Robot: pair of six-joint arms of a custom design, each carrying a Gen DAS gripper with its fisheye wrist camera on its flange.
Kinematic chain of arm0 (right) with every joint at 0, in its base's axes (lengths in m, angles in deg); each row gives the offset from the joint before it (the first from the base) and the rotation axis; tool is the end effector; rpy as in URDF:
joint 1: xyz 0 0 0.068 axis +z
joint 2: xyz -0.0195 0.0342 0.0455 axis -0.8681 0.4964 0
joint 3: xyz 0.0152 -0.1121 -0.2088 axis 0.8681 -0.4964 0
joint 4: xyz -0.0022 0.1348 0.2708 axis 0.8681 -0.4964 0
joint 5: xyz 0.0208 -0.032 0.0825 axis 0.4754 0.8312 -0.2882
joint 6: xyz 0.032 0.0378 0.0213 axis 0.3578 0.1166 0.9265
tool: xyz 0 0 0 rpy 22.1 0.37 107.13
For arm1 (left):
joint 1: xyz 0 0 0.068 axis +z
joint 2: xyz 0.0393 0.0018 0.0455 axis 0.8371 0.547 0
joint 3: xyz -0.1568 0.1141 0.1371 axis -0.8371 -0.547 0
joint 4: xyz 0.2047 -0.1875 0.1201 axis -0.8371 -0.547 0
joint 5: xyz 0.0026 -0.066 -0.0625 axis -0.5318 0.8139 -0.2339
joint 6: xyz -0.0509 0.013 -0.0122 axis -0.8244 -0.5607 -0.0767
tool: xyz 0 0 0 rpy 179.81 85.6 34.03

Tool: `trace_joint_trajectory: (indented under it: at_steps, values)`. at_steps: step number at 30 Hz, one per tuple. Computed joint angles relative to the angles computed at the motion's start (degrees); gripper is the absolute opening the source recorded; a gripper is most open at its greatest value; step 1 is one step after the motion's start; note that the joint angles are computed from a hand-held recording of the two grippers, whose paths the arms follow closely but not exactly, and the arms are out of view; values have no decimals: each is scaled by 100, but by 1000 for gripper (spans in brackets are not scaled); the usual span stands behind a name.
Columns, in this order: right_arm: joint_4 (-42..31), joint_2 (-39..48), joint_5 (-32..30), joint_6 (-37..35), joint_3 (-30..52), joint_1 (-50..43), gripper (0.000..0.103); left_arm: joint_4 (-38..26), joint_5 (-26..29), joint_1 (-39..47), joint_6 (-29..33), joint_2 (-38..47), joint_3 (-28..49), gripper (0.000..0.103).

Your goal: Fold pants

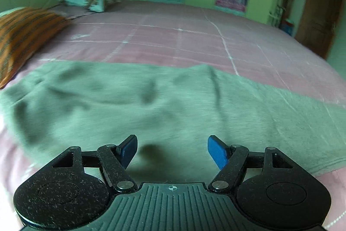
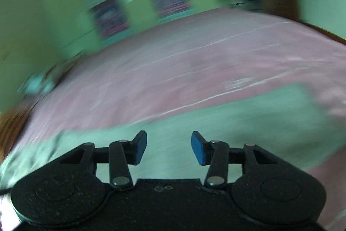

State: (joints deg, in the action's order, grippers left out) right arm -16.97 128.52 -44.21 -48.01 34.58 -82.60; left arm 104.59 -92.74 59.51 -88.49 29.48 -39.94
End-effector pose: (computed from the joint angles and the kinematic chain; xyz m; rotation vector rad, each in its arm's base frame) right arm 0.2451 -0.0819 0.1154 0.1606 2.1464 0.3591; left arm 0.2183 0.0146 0.0403 -0.3576 2.2572 0.0601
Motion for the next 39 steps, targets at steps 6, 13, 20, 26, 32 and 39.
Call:
trace_joint_trajectory:
  at_steps: [6, 13, 20, 26, 32, 39]
  values:
    - [956, 2915, -99, 421, 1791, -107, 37, -218, -559, -886, -470, 953, 715, 79]
    - [581, 3036, -1016, 620, 1709, -1446, 35, 50, -332, -744, -268, 675, 245, 87]
    - [-80, 3805, -2492, 1130, 2140, -3241, 31, 367, -613, -1026, -388, 819, 131, 96]
    - [-142, 4420, -2453, 1590, 2474, -3015, 35, 198, -501, -968, -402, 632, 72, 98]
    - [-537, 4170, -1935, 1277, 2449, -2584, 6, 197, -511, -979, -372, 577, 11, 99]
    - [-69, 3901, -1692, 643, 2112, -2665, 5, 301, -622, -1086, -251, 727, 22, 101]
